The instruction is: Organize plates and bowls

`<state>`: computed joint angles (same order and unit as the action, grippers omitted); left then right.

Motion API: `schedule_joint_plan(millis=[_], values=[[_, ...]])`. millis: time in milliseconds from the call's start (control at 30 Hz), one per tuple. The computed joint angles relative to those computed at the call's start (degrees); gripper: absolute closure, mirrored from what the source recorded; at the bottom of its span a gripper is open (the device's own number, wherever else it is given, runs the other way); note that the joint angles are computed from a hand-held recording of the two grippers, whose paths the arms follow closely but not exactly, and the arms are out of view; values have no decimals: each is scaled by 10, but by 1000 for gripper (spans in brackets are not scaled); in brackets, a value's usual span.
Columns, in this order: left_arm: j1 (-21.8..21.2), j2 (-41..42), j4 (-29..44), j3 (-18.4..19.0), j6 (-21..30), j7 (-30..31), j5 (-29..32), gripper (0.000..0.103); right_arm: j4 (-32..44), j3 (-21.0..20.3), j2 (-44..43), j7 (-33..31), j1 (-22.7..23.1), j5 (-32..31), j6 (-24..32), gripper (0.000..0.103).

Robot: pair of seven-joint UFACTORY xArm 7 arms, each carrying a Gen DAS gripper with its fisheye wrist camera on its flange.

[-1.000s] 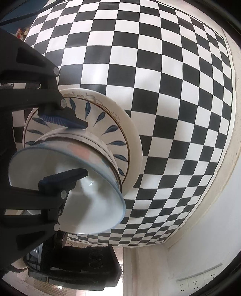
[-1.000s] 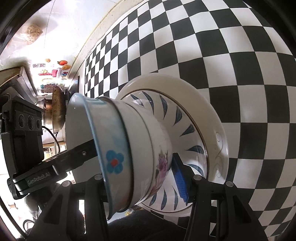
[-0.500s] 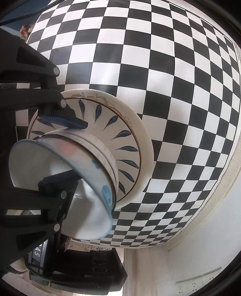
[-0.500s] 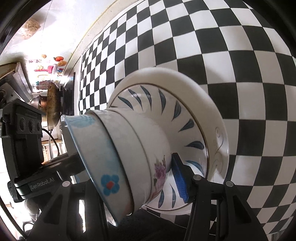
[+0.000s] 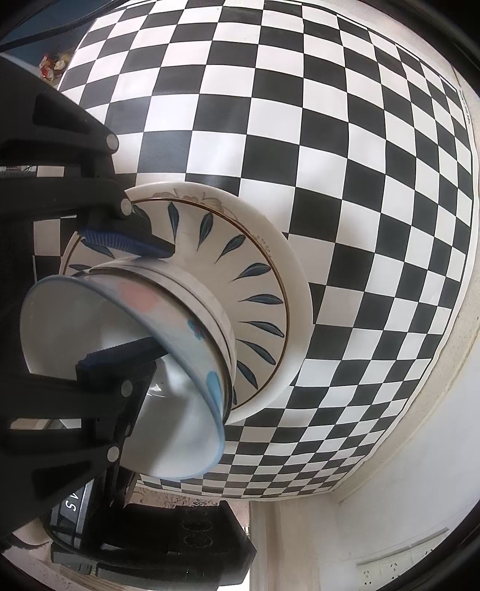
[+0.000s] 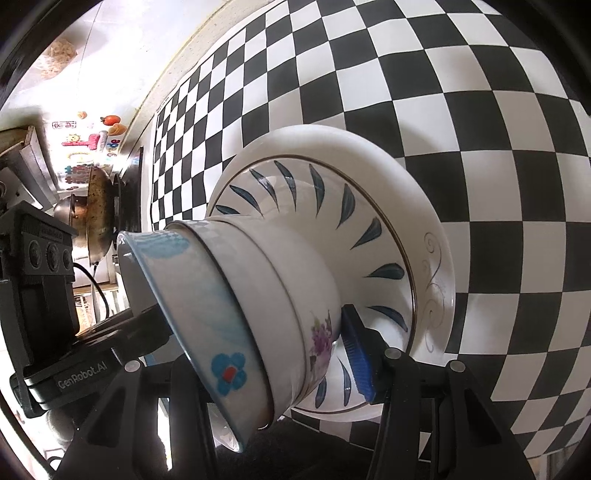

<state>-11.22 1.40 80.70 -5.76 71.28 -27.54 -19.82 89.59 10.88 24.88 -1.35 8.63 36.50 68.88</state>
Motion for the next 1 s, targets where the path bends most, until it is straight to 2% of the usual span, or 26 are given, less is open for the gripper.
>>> schedule_joint_plan(millis=[133, 467, 533, 600, 767, 833, 900, 1000], values=[[-2, -2, 5, -1, 9, -9, 25, 60, -10, -3, -14, 9, 1, -3, -12, 50], [-10, -35, 4, -6, 26, -59, 110, 60, -12, -18, -64, 22, 24, -92, -33, 48], [-12, -41, 9, -8, 33, -67, 128, 60, -18, -20, -78, 28, 31, -116, -36, 43], [-15, -47, 13, -11, 38, -73, 144, 60, -24, -23, -94, 34, 38, -140, -37, 33], [-25, -63, 28, -23, 58, -84, 198, 60, -44, -28, -137, 51, 55, -199, -50, 30], [-28, -74, 27, -26, 64, -89, 213, 60, -49, -30, -150, 59, 59, -218, -53, 22], [-29, -80, 29, -28, 69, -94, 222, 59, -56, -30, -167, 70, 64, -238, -61, 8], [-33, -92, 31, -36, 76, -102, 249, 58, -72, -31, -199, 81, 70, -276, -72, 5]])
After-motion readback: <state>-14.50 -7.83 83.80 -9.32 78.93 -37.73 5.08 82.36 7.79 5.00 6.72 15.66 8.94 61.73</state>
